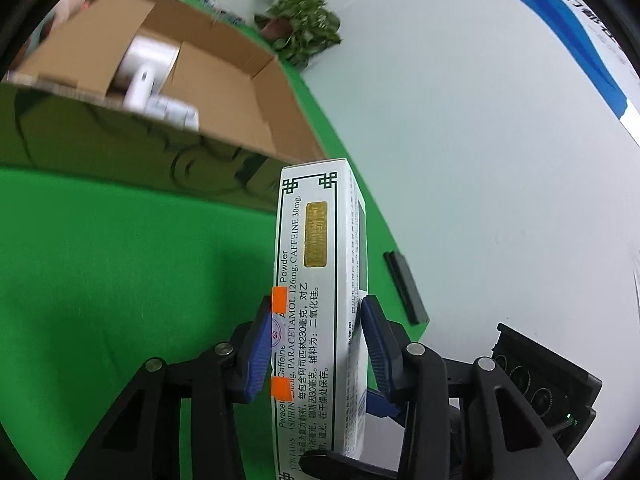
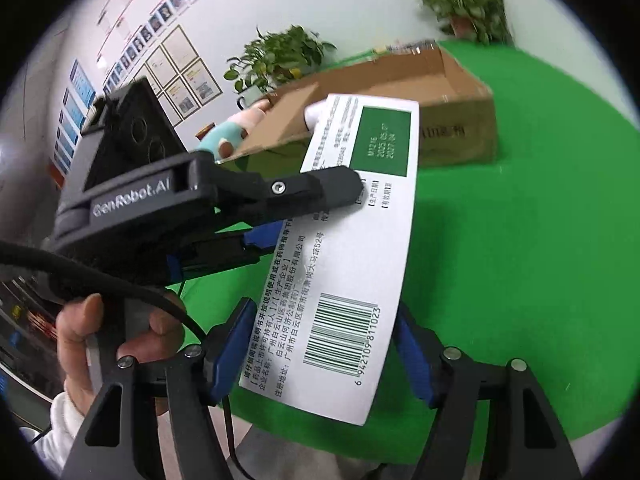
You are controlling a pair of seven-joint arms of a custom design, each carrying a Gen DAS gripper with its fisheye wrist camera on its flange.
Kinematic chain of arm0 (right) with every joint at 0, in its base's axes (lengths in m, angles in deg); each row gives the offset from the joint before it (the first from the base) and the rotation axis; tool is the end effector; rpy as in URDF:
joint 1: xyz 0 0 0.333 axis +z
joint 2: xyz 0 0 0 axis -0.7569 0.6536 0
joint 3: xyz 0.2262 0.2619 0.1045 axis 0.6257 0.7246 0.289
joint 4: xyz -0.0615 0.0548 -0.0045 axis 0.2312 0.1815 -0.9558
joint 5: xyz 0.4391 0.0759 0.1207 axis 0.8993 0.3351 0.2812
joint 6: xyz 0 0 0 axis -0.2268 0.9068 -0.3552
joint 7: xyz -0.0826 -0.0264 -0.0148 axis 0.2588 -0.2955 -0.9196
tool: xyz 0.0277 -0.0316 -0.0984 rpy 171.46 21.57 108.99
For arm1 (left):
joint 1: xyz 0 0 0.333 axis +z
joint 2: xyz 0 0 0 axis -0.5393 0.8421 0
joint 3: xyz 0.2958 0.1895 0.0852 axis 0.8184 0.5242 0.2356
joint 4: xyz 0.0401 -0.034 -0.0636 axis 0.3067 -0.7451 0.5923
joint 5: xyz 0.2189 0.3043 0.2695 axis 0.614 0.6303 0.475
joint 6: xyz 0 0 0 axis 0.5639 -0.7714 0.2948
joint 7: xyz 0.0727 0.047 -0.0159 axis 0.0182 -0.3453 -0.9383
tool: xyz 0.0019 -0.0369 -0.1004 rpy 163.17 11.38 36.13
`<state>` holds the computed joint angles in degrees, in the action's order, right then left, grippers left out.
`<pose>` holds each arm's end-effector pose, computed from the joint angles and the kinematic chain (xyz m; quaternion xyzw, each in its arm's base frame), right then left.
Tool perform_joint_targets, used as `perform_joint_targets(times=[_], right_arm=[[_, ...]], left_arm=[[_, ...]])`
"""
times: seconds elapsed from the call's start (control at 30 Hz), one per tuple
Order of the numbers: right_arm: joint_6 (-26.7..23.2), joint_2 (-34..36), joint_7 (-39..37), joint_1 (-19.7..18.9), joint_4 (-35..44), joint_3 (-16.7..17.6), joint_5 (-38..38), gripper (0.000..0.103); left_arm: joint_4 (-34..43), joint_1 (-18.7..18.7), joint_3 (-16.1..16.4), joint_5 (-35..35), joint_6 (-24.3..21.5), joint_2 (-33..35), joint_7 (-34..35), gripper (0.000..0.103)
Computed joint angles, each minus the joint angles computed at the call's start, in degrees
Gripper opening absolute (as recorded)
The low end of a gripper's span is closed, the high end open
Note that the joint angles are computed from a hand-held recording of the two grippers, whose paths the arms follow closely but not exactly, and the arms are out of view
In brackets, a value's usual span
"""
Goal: Organize objects
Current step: 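Lift the medicine box with the right gripper and carry it to the open box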
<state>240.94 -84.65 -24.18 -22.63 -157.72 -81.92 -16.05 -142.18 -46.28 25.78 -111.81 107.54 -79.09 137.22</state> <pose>0.5070 0.2762 0.5190 -0.7600 0.5092 -0.0291 0.4030 0.5710 -0.2295 0.4729 0.6386 -0.5740 0.5054 0.0860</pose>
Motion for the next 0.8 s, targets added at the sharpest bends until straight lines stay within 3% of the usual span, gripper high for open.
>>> perform_joint_targets(times=[0.3,0.47,0.57,0.67,0.8], right_arm=[[4.23,2.14,-0.7,-0.18,4.99,0.84,-4.16,0.064],[6.35,5.19,-1.42,-0.82,11.03,0.96,-7.41,0.062],[6.37,8.02,-1.2,-1.7,15.99,1.14,-9.65,0.061],[3.33,12.4,1.08,-3.27,23.04,1.28,-13.56,0.061],[-6.38,20.58,4.04,-5.45,35.06,1.08,-18.28,0.061]], left_arm=[[4.81,0.38,0.88,3.34,1.92,-1.47,2.01,0.039],[15.76,1.65,0.66,10.29,1.97,4.1,-0.45,0.039],[21.87,2.9,0.21,18.45,1.67,6.99,-5.84,0.039],[28.64,4.52,-0.2,28.22,-0.2,10.75,-14.32,0.038],[35.41,6.87,-0.98,35.4,-4.15,16.15,-22.74,0.038]])
